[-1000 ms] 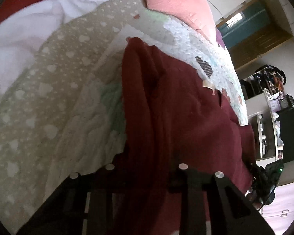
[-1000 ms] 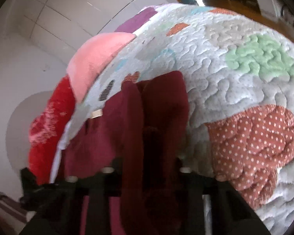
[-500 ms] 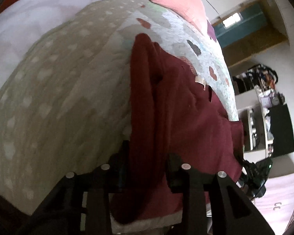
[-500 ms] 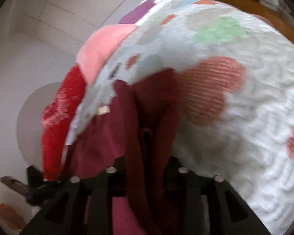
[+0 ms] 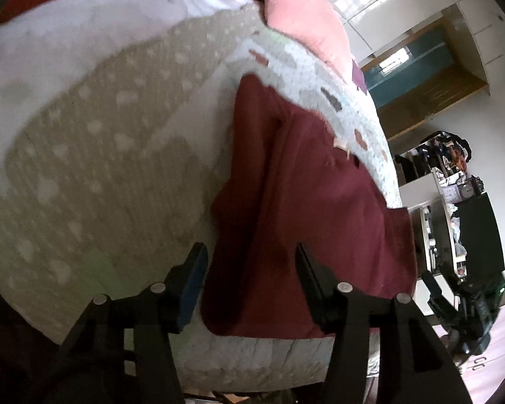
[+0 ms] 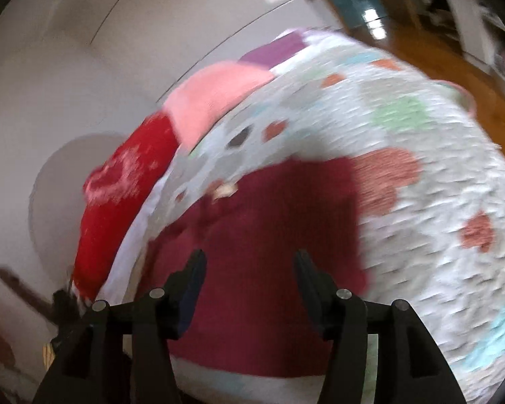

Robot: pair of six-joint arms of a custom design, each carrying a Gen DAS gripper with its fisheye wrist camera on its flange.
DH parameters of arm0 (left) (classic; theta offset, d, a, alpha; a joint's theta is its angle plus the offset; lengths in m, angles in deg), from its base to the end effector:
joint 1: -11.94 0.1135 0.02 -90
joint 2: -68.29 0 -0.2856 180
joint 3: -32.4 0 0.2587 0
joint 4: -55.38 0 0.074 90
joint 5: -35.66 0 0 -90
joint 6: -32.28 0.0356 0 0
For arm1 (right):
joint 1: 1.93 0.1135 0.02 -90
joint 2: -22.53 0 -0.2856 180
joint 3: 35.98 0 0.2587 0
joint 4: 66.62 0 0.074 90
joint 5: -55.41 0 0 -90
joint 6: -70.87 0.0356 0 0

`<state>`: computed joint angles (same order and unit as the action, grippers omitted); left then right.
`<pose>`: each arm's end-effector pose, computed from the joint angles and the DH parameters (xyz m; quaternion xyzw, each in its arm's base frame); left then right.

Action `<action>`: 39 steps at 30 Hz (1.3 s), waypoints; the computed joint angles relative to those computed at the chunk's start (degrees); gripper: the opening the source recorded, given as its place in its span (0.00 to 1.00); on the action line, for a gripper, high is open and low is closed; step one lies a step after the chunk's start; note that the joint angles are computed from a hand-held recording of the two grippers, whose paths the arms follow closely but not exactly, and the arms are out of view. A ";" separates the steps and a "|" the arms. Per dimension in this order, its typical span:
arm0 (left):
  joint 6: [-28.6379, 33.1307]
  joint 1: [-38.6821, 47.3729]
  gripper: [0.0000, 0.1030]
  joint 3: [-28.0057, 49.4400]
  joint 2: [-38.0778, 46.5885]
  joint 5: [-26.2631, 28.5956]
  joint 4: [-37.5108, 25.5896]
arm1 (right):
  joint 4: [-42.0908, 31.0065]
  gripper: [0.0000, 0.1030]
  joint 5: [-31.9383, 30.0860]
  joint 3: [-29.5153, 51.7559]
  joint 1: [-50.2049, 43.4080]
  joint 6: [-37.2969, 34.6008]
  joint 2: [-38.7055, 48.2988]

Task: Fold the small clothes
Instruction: 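Hold the cardigan with the left gripper while the right gripper grasps its folded end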

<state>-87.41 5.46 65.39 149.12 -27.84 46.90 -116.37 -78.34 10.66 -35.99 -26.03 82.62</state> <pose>0.2037 -0.0391 0.1156 -0.1224 0.9260 -0.2961 0.2000 0.1581 -0.0771 0.2119 0.1280 0.8978 0.2643 0.3283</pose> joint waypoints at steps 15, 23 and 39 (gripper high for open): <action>-8.34 3.03 0.25 -8.04 13.18 13.02 25.40 | 22.35 0.58 22.05 9.60 55.75 25.16 27.94; -6.27 3.27 0.25 -11.68 11.43 12.85 28.81 | 15.85 0.72 30.63 25.14 65.98 25.18 42.73; 0.05 5.89 0.30 -13.24 -18.50 9.70 -2.82 | 19.07 0.17 43.77 19.35 69.49 19.23 36.87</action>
